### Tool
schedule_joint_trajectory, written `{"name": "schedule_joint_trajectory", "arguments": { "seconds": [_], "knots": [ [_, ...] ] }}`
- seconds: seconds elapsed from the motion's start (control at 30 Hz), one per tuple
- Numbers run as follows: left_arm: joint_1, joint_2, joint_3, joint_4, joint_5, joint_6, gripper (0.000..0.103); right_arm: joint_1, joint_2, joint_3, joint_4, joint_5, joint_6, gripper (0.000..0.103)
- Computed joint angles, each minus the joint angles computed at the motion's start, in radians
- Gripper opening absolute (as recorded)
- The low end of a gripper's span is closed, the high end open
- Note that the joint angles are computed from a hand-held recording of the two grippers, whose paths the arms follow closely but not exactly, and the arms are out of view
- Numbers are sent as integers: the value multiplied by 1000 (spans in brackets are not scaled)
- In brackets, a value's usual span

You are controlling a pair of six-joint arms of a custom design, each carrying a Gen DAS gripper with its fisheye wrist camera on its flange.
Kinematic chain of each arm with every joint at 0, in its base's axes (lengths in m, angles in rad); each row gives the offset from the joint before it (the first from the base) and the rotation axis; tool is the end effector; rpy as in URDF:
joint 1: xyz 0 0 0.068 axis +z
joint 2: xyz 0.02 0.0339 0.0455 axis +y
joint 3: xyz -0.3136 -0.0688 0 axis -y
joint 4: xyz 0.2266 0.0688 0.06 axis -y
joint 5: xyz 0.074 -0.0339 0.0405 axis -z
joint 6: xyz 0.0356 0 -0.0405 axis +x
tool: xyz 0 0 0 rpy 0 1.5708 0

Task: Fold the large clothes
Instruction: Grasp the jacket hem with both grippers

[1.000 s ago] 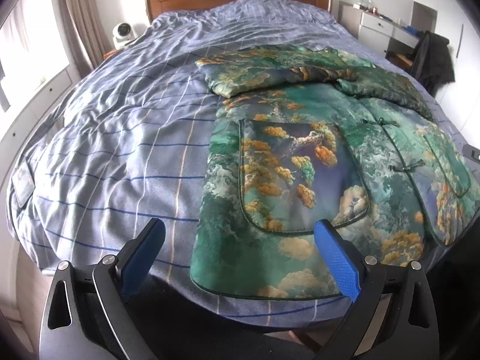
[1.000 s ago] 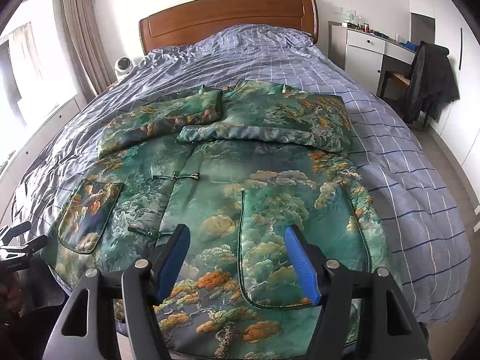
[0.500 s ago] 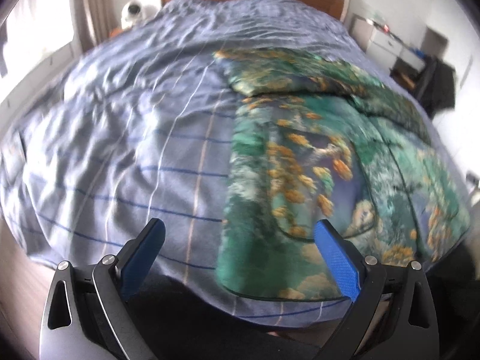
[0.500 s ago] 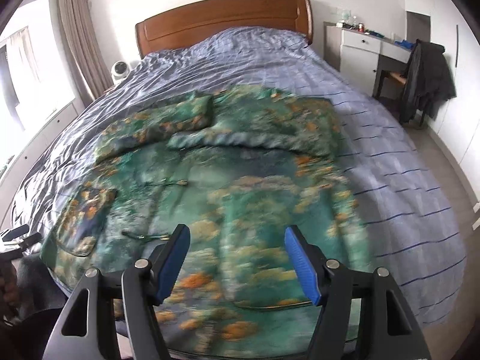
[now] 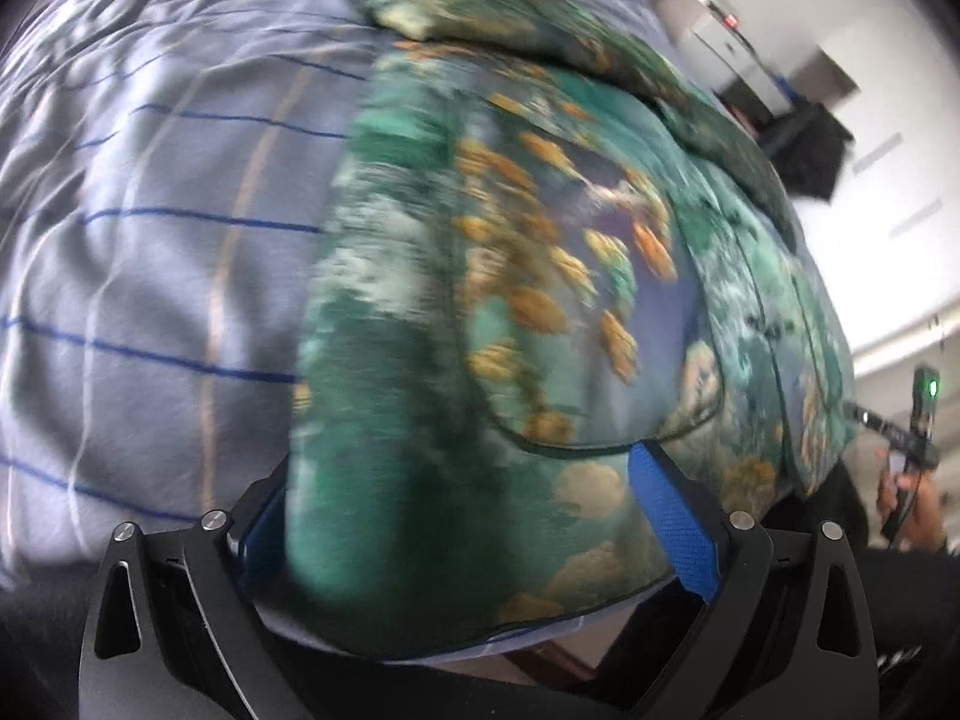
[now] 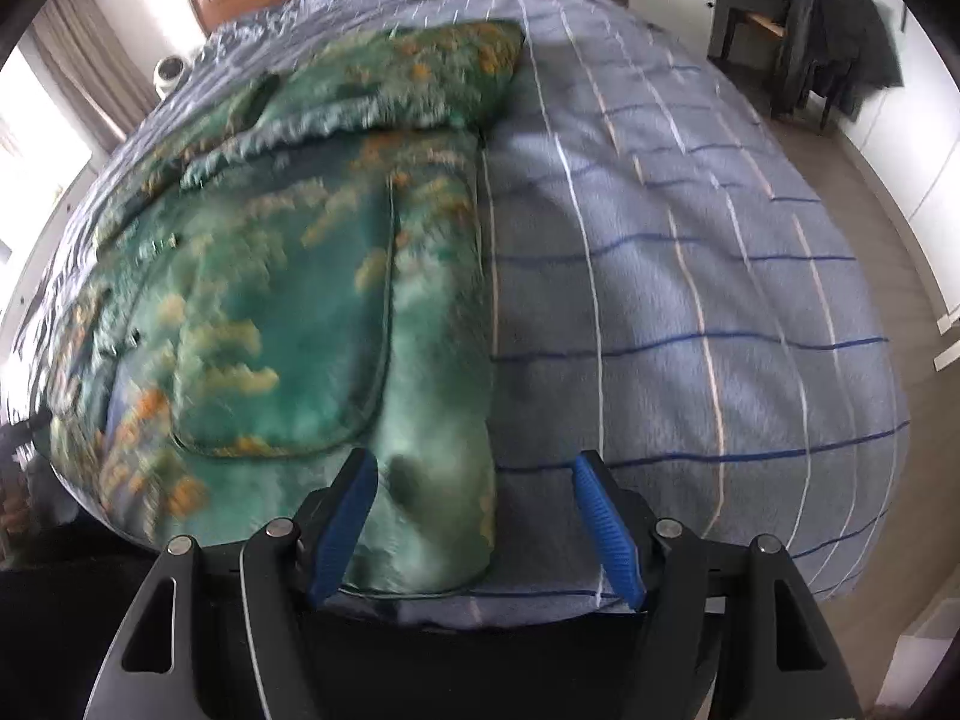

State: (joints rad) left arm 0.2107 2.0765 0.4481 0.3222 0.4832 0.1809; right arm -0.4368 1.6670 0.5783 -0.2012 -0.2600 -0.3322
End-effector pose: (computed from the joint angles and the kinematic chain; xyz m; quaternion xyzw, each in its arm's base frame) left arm 0.2444 0.0354 0.0563 0.0172 0.9628 -0.2077 0.1718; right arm 0.2199 -0.0926 0.1485 0.0332 0.9814 0.0669 0.1768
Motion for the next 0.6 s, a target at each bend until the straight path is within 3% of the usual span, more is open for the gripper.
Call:
{"name": "schedule_joint_trajectory", "arguments": {
  "seconds": [0.13,0.17,0.2,0.23,0.27,0.37,0.6],
  "knots": [
    [-42,-2,1,-2,-36,-1,95,15,60,2,2,-72,-34,69],
    [-46,-10,4,-20,-43,0,83,26,68,9,-14,-89,-44,69],
    [-52,-16,11,-42,-57,2,77,44,74,16,-31,-95,-52,63],
    [-59,-29,16,-65,-85,4,63,68,72,18,-37,-82,-54,53],
    [-59,-40,19,-84,-102,10,47,101,57,16,-37,-42,-51,24],
    [-16,-62,51,-167,-83,40,17,108,12,39,-88,-52,-34,15],
    [78,-210,31,-268,7,94,11,87,-147,75,-211,-123,9,13]
  ]
}}
